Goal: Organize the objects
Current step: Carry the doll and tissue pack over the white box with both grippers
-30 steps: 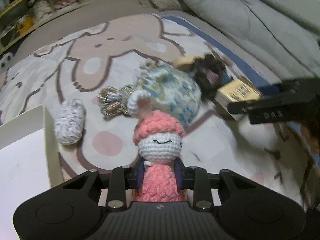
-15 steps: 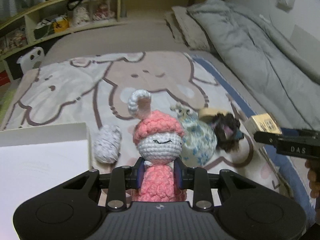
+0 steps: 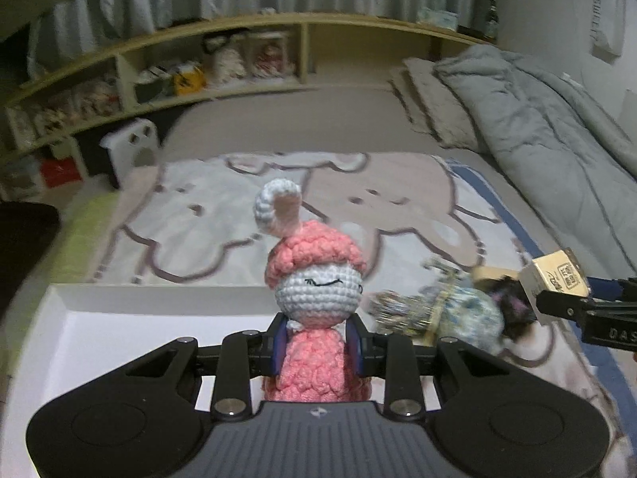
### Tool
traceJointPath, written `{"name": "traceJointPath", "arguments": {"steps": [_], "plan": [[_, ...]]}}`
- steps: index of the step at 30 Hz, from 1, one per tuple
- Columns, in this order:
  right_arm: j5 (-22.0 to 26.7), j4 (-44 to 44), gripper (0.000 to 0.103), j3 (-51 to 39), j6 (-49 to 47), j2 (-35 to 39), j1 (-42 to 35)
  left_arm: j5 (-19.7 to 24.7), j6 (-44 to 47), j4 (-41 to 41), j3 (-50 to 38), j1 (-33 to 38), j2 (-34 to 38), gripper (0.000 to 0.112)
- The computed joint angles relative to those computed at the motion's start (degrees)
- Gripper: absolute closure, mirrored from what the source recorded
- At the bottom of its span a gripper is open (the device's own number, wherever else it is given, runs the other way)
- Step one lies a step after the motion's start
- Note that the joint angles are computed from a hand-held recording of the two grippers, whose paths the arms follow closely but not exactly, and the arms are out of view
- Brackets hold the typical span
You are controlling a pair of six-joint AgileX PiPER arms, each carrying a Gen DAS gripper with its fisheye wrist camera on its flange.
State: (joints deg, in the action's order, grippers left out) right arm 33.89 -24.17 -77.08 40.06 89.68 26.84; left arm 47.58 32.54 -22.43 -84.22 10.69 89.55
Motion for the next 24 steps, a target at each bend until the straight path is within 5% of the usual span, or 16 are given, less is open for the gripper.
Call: {"name": "traceJointPath", "arguments": {"steps": [18,24], "plan": [[9.2,8.7,0.030,-30.4,-1.3,22.6,12.1,-5.7,-4.7,10.7,-5.1,7.9,5.5,0.080],[15.8,12.5,0.030,-44.5,0.0,32.7,13.4,-2.5,-5.1,10.7,-10.5,10.2,11.0,0.080]]}}
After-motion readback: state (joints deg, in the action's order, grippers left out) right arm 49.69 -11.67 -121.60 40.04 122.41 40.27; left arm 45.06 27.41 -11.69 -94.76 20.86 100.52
